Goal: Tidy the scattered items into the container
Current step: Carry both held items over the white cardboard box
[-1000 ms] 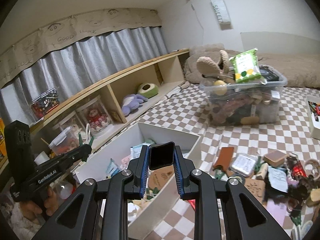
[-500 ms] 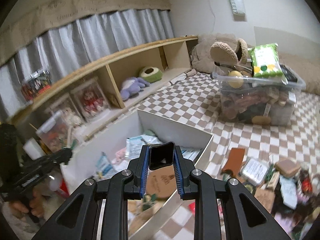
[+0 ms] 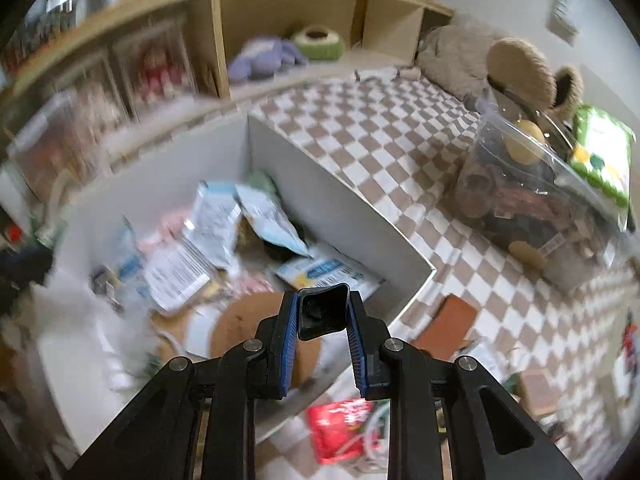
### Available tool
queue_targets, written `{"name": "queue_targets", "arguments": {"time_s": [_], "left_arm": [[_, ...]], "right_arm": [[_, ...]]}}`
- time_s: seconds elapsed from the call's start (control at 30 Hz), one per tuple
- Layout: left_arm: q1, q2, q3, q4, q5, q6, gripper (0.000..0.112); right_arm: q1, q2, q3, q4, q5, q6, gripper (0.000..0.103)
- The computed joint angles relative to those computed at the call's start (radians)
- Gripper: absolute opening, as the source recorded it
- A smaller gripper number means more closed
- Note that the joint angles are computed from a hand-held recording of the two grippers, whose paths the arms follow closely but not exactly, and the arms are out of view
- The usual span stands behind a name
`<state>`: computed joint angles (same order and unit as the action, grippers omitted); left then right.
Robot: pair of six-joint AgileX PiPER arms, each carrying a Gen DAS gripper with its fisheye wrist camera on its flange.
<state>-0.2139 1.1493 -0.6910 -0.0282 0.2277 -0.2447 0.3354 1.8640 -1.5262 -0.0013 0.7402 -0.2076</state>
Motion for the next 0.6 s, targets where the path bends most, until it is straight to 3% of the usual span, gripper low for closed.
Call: {"name": "queue_targets", "arguments": {"time_s": [0.2,0.53,0.6], "left_arm": [[0.017,0.009,0.01,-0.074,-0.003,0.075,0.01],[0.028,0.026,0.007,-0.146,-0.005,0.147,0.01],[0.035,0.038,-0.001,-0.22,-0.002,0.218,0.01]], "right_arm": [[0.057,0.082,-0.102,-0.242,0.095,0.132,0.025],[0.02,0.049,-0.11,-0.16,0.097,0.112,0.025],[0.014,0.04,-0.103,-0.135,0.088,0.1,0.025]]}}
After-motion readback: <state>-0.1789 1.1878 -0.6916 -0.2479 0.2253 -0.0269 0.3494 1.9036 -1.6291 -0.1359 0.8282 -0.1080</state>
